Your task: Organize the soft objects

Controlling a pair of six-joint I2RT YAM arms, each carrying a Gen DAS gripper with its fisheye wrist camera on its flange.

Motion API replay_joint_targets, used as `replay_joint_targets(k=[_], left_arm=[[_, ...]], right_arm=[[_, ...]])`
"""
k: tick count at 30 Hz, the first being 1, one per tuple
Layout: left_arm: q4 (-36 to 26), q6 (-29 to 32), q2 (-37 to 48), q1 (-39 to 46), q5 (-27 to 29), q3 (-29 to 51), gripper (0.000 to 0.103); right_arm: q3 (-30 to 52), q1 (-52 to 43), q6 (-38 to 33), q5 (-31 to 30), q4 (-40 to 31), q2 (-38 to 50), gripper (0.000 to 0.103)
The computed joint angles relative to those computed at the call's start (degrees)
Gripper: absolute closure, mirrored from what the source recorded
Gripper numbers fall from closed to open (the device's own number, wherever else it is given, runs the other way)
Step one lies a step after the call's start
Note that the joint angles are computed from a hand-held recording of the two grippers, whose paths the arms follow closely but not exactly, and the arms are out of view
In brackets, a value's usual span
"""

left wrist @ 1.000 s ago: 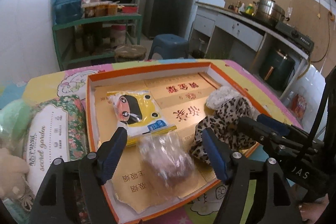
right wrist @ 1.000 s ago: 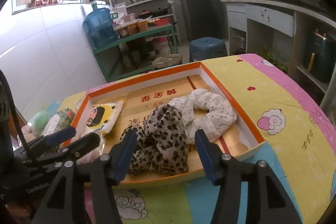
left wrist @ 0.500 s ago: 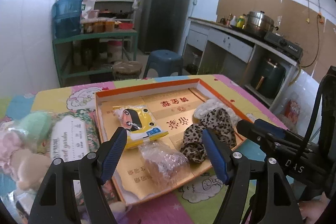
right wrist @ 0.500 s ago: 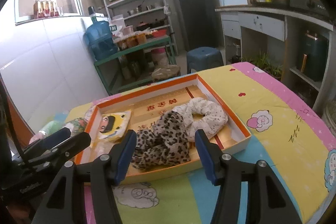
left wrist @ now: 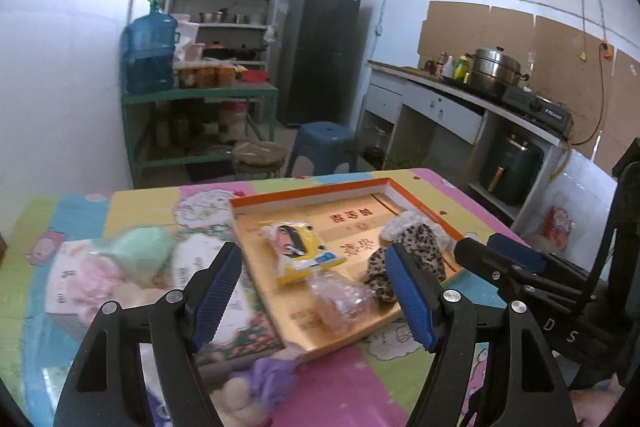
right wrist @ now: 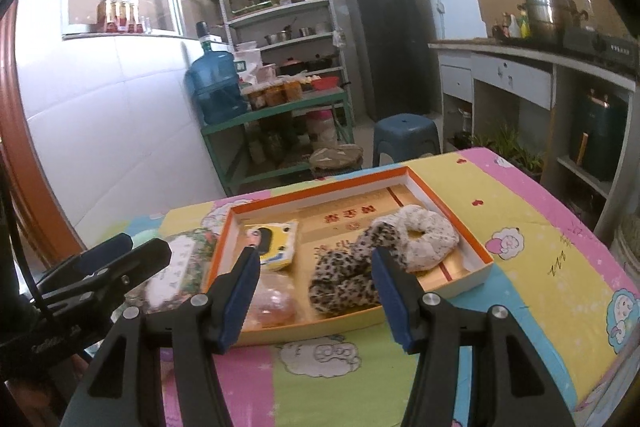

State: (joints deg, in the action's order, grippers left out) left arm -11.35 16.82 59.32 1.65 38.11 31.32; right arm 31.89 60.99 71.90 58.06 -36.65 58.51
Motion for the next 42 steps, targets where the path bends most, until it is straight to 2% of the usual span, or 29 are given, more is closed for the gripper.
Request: replay_joint_targets(k=[10,18,29,42], left_arm=[[-9.2,8.8,-1.0,13.6,8.9,3.5,0.028],[-15.5,15.3,-0.6,21.8,14.4,6.1,0.028],[-22.6,23.8,3.1,31.7,19.0,10.7,0.028],[-23.7,29.5,11.1,40.1,21.0,15.2,0.028]], right_arm=[[9.0,5.8,3.7,2.8,-3.4,10.4,0.045],[14.4,8.8,4.2,4.1,-5.6,15.1,0.045],[18.7,9.8,-1.0,3.2,-1.0,20.5,0.045],[22.3,10.6,-5.3,1.7,4.0,26.0,0.045]])
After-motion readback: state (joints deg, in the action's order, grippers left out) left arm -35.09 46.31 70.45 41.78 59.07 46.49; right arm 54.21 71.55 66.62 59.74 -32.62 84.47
